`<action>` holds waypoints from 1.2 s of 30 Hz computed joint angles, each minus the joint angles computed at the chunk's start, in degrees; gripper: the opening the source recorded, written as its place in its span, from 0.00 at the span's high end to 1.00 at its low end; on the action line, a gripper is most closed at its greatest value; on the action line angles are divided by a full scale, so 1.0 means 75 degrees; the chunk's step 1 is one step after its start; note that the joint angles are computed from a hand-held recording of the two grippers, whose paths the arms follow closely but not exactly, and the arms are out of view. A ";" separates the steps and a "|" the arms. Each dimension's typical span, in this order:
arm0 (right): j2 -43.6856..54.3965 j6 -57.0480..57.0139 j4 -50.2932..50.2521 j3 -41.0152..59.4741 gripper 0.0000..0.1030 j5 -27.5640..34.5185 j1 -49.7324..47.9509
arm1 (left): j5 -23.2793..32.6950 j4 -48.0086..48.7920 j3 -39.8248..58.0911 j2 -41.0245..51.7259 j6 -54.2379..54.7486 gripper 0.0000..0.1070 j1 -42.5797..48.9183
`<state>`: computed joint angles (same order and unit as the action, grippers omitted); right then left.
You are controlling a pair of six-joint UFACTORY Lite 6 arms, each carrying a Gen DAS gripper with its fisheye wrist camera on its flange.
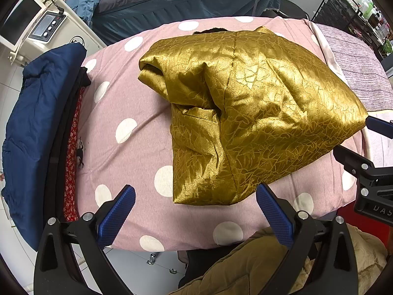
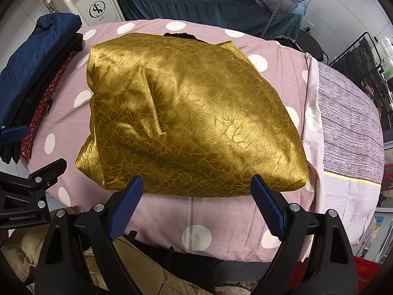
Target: Fold large clothes
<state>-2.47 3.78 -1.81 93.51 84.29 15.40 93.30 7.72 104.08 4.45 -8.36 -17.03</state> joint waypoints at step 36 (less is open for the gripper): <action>0.0094 0.0037 0.0027 0.0048 0.15 -0.0003 0.0128 | 0.0019 0.0008 -0.0137 -0.0104 0.0008 0.10 0.0032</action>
